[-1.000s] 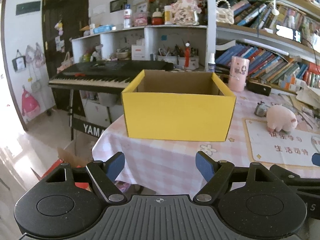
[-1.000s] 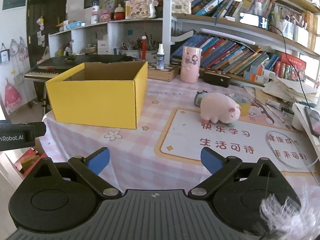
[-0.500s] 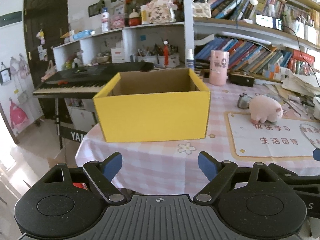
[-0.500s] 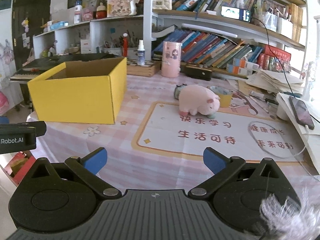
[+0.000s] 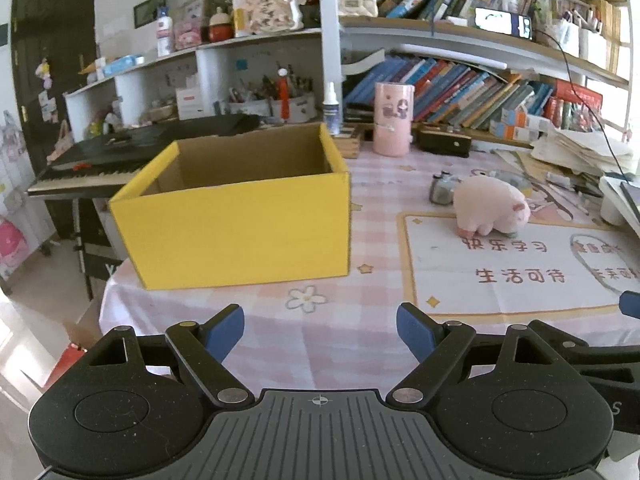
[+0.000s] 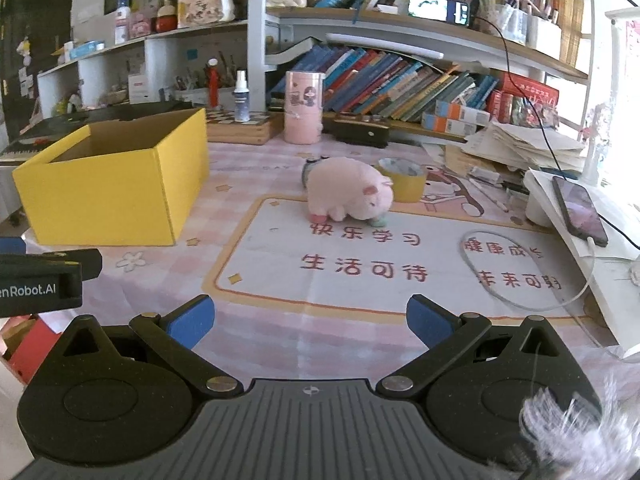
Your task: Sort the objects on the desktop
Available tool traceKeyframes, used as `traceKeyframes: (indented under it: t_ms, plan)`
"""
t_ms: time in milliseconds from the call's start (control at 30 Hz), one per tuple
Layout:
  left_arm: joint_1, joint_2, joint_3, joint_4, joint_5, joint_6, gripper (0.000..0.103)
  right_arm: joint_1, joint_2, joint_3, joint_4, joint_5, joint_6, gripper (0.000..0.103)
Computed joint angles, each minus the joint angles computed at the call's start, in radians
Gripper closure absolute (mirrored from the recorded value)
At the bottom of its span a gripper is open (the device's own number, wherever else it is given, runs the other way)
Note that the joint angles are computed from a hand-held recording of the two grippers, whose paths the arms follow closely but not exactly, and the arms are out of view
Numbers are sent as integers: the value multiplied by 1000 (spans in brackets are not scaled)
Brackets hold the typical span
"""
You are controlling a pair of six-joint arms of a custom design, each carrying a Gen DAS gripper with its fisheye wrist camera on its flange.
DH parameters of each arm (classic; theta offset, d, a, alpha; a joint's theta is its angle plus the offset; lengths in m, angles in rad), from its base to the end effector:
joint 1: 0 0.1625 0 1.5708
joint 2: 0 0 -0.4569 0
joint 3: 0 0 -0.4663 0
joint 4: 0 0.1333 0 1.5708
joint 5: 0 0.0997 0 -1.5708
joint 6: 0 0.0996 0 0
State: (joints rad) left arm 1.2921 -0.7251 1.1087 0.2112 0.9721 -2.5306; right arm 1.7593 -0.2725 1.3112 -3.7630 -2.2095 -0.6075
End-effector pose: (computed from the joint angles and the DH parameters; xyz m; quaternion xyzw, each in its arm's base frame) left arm -0.0343 -0.8084 0.1623 0.2384 0.8214 -0.3988 0.3310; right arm 0.2207 -0.7623 -0.0576 0.1506 -0.8000 0.4517 0.3651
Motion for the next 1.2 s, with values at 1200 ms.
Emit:
traceKeyframes:
  t_ms: [1200]
  plan:
    - [-25,217,-286,178,23,-31,17,-61,-40,-50,87,-35,11,0]
